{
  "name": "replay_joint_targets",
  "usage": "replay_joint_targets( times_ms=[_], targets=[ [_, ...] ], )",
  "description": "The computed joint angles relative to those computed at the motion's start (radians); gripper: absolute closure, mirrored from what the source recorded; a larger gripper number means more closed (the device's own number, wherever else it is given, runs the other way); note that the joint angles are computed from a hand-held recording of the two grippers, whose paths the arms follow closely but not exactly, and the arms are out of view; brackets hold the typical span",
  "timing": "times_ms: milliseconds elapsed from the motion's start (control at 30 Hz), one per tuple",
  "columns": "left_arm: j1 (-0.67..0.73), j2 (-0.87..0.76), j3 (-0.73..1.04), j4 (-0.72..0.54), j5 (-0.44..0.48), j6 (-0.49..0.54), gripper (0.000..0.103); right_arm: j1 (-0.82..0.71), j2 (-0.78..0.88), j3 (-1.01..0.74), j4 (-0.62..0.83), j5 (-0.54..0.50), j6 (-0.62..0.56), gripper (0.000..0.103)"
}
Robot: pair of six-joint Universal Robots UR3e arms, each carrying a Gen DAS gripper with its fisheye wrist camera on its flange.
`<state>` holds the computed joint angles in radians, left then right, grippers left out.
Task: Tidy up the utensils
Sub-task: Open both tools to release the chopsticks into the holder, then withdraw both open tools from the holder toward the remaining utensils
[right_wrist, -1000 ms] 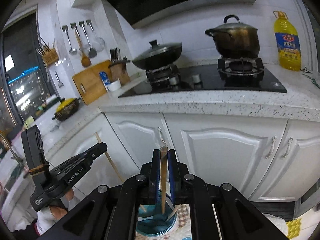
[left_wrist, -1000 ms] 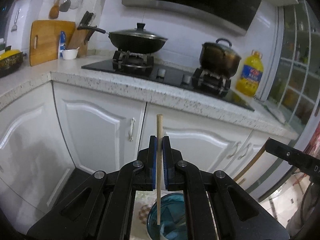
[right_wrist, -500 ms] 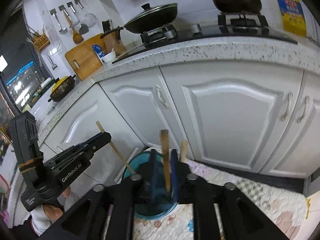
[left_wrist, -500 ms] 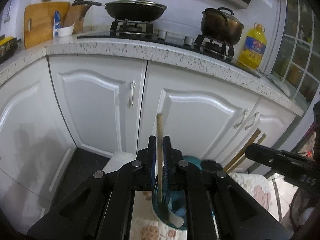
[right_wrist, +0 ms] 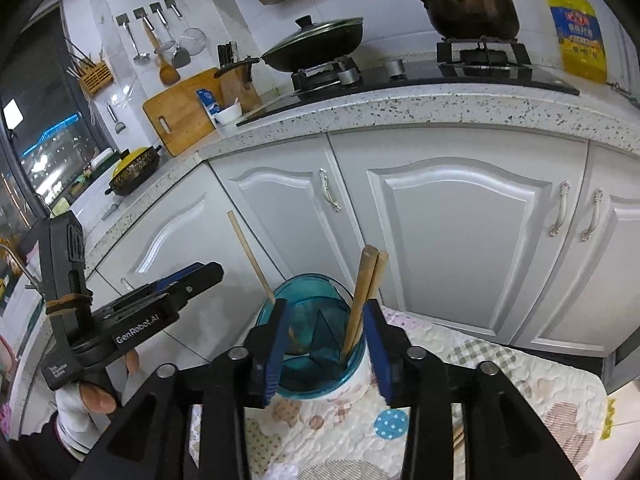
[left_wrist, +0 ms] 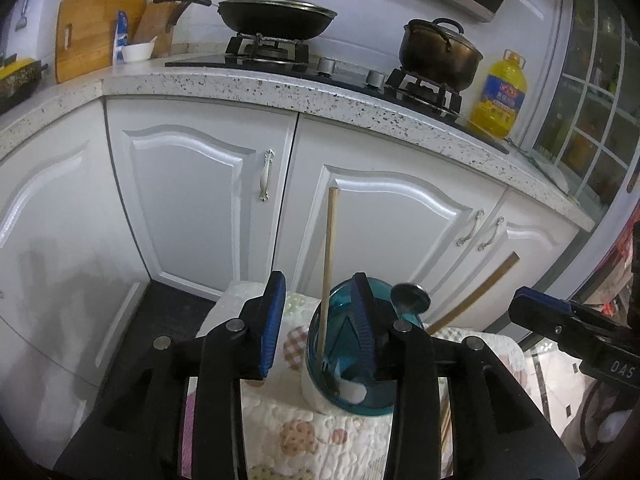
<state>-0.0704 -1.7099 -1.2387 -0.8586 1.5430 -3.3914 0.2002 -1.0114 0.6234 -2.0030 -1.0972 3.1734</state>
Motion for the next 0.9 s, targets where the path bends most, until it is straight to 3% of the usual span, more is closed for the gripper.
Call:
replay_joint_targets(
  times_ms=[267,800,900],
  targets=[
    [-0.041,0.089,-0.091,0.007,0.040,0.009,0.066,0.005,-0.180,0.307,-0.147,-0.034,0.029,0.060],
    [-0.195,0.158,-0.195,0.005,0.117,-0.010,0.066,-0.021,-0.448,0.716,-0.228,-0.089,0.049,0.059],
    [-0.224,0.158,-0.208,0.005,0.119,-0.025,0.066,-0.039,-0.499,0.792,-0.238,-0.099,0.052,0.055]
  ],
)
